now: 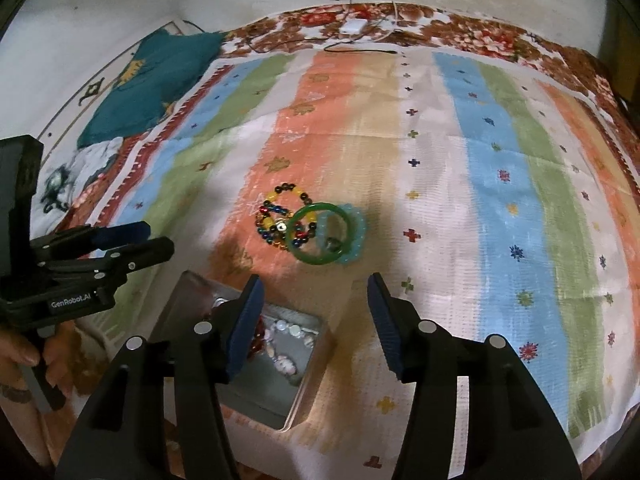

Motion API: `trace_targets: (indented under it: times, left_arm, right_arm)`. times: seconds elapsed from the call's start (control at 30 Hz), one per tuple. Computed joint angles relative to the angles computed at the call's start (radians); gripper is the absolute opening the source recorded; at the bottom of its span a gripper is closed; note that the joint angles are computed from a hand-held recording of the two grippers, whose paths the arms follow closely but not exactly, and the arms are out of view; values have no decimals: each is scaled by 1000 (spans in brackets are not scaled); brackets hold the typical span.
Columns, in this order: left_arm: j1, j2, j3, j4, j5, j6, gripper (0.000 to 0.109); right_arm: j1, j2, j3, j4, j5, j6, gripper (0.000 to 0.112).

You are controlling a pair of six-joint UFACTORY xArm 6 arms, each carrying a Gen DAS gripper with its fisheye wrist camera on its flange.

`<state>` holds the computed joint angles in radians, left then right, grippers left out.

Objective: Organize jewelry
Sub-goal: 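Move both open tools back to the remaining bracelet pile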

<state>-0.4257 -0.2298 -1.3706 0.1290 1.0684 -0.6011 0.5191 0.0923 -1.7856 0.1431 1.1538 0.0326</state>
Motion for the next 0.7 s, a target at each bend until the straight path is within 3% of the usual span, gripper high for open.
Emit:
trace_targets:
  times: [0.33,0.7]
  left_arm:
    - [26,64,-57,-14,25,39,61]
    - [68,161,-136,-80,52,88,61]
  right_arm:
    - [-2,108,-122,-25,49,23,60]
    - [-7,233,-277,-45,139,33,61]
